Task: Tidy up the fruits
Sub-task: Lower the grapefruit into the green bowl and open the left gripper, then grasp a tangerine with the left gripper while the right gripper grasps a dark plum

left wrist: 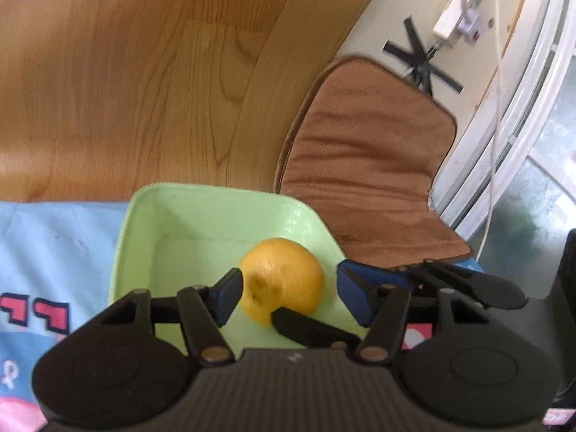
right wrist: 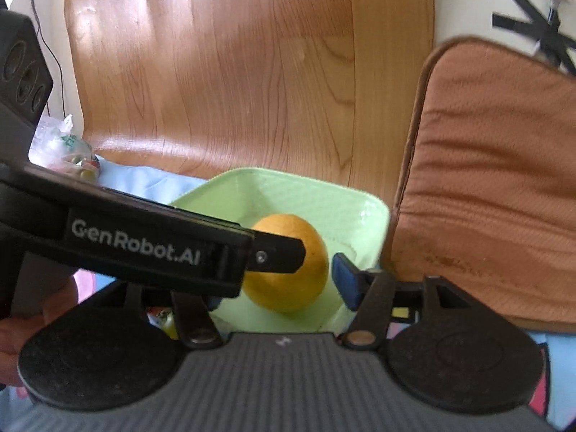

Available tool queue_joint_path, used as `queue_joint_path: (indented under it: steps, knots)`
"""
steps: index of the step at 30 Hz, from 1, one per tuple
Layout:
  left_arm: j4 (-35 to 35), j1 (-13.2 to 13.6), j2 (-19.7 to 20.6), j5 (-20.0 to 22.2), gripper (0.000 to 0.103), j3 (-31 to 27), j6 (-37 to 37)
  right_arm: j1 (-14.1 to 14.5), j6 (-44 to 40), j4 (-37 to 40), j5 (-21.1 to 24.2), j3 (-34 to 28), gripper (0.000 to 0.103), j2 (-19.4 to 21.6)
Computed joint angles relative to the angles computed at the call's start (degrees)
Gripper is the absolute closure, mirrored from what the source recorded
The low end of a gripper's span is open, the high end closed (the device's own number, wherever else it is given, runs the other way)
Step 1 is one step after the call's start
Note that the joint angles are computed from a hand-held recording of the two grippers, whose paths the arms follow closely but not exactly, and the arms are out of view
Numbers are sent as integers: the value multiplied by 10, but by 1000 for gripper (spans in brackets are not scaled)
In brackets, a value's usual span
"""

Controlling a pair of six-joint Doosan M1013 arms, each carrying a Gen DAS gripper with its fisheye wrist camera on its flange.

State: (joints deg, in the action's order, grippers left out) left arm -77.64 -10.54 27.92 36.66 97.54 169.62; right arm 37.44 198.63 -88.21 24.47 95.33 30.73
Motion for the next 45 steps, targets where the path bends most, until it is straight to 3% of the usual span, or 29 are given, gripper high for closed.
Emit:
queue_joint_path:
  steps: [2,7,10,14,20,24,25,28,30,32,36,39,42,45]
  knots:
    - [-62,17,-20,21,45,26,57,3,64,-76,17,14,37,-8]
    - [-212,72,-78,64,40,123,209,42,269,-237,48,89,41,-49]
    - [-274,100,-102,63,35,184,284,65,344,-275,47,122,47,-60]
    - [-312,114,-117,37,35,238,351,105,335,-231,70,140,51,-61]
    - [-310,97,-110,-1,33,247,393,112,260,-142,72,123,51,-52]
    - [-328,69,-104,-55,32,242,431,105,217,-97,57,106,51,-42]
    - [-327,64,-101,-67,35,240,431,104,199,-84,57,101,51,-38]
    - [-274,58,-96,-86,61,231,380,102,164,-66,58,91,51,-27]
    - [-300,55,-99,-96,63,237,411,100,156,-68,55,89,60,-24]
    - [-312,57,-104,-96,64,244,428,100,159,-74,56,91,73,-24]
    - [-253,72,-120,-55,64,260,380,110,170,-86,65,102,74,-32]
    - [-233,78,-130,-22,64,274,382,116,252,-168,42,125,74,-46]
    - [-226,68,-132,-30,64,282,385,127,233,-160,54,133,74,-49]
    - [-272,60,-135,-41,63,292,440,128,240,-146,53,137,74,-49]
